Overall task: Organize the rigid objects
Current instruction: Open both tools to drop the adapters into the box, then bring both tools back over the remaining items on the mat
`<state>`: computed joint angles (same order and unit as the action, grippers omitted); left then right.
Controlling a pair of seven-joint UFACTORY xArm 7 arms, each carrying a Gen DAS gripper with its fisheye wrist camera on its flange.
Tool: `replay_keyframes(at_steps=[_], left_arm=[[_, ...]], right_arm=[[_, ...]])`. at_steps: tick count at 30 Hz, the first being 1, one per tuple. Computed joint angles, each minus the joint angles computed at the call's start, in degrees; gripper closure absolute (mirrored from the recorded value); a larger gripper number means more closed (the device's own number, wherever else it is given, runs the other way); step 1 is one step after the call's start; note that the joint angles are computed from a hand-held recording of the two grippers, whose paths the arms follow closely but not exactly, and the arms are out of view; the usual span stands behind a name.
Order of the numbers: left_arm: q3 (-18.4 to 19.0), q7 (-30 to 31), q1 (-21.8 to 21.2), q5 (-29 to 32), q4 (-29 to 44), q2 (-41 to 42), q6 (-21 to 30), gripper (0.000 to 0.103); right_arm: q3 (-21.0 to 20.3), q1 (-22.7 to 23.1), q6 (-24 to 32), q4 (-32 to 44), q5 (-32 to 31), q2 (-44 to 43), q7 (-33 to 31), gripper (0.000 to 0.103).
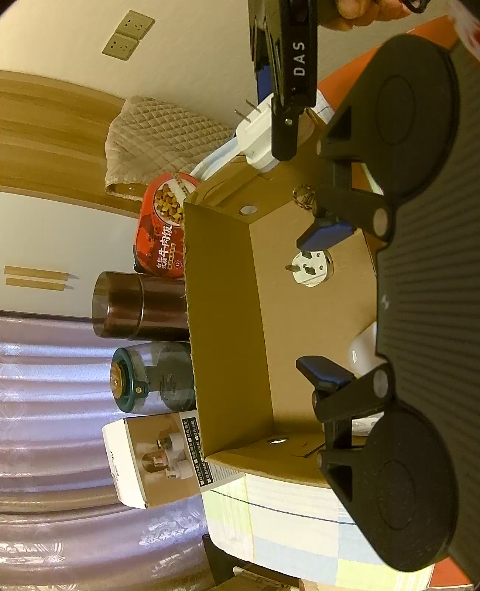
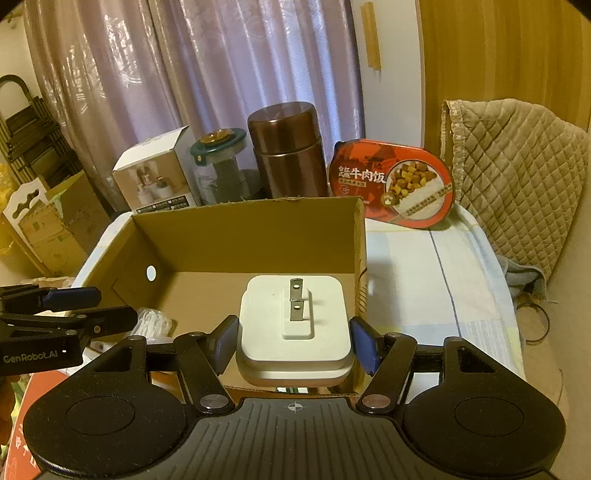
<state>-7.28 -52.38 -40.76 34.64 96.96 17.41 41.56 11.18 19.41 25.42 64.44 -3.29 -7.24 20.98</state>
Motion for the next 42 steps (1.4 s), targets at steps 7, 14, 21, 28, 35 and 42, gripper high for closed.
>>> replay_keyframes(at_steps=[7,14,21,28,35,42], left_arm=[[-0.04,-1.39,0.11,0.84,-1.81,-1.35,-0.94,0.045],[-0.85,-5.02,0.24,3.05,-5.08,-4.46,-1.64,0.045],[-3.82,-12.01,0.83,7.31,-11.49,-11.38,-0.87,0.045],[-10.69,-19.57,2.65,10.46,-20.89,-22.02,1.38,0.043],[-18.61,-25.79,4.80,8.65,-28.49,-32.50,8.13,0.037],[-26.01,-28.33,6.57,3.77,-33.67,-41.49,15.05,0.029]], right_arm=[[-0.72,0.28,-3.34,-1.14,3.14,0.83,-0.39,0.042],[-1.09,-0.21,-7.58,-4.08,4.26,-1.69,0.04,0.035],[-0.17,-0.28,-6.72,-10.34,4.02,-10.35,-0.44,0.035],[2.07,1.68,-4.10,-21.27,4.76,-24.71,1.44,0.035],[6.44,4.38,2.80,-30.71,5.34,-40.33,7.89,0.035],[11.33,8.92,9.98,-35.16,5.99,-52.58,15.16,0.035]])
